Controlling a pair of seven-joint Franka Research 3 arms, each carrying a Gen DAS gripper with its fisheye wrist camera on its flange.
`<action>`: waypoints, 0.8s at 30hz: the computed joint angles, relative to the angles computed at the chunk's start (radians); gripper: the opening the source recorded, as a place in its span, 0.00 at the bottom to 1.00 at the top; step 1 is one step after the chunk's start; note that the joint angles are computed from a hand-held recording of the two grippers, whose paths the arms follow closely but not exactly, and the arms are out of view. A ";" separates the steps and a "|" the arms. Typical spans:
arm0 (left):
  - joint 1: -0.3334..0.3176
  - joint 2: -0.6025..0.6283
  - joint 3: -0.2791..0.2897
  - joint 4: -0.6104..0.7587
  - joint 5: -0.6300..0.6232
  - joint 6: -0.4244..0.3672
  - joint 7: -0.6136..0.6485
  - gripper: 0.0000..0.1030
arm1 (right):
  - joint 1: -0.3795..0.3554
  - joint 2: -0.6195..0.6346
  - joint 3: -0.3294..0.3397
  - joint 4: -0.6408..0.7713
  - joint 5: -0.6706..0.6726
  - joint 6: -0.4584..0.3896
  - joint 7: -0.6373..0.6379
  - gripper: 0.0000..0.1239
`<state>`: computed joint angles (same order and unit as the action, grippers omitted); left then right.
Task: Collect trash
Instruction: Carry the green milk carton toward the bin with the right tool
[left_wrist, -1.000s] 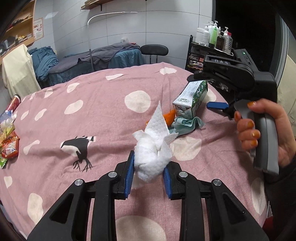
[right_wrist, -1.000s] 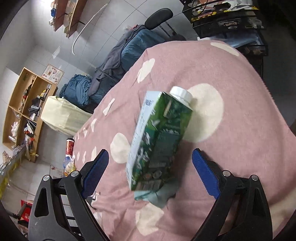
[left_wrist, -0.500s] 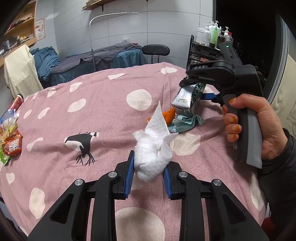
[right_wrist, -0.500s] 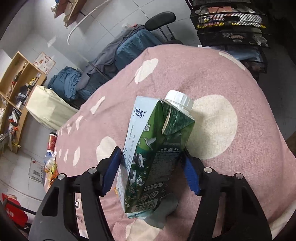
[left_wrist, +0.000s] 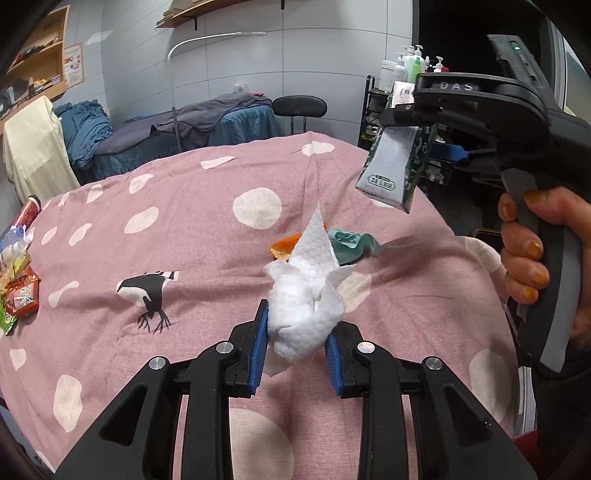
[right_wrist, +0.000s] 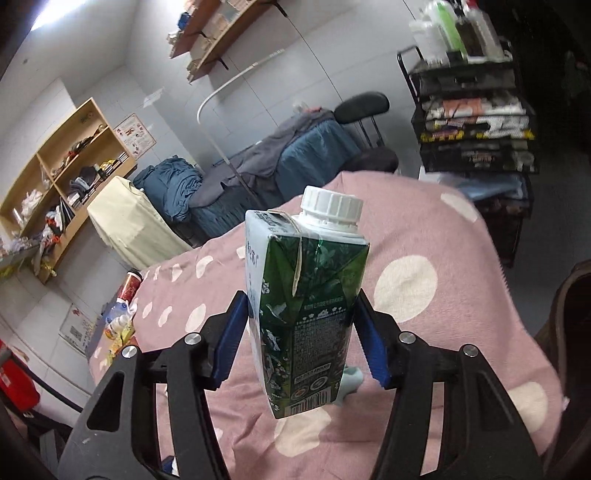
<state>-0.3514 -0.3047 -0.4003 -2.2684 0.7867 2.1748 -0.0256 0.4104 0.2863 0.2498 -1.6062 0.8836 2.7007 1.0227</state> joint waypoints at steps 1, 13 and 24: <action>0.000 0.002 -0.001 0.004 0.002 0.003 0.000 0.27 | -0.001 -0.015 0.000 -0.020 0.002 0.018 -0.014 0.47; -0.016 0.083 -0.005 0.093 0.058 0.038 0.037 0.27 | -0.028 -0.196 -0.053 -0.243 0.165 0.123 -0.170 0.47; -0.050 0.205 0.019 0.206 0.114 0.105 0.099 0.27 | -0.042 -0.290 -0.128 -0.381 0.174 0.194 -0.141 0.47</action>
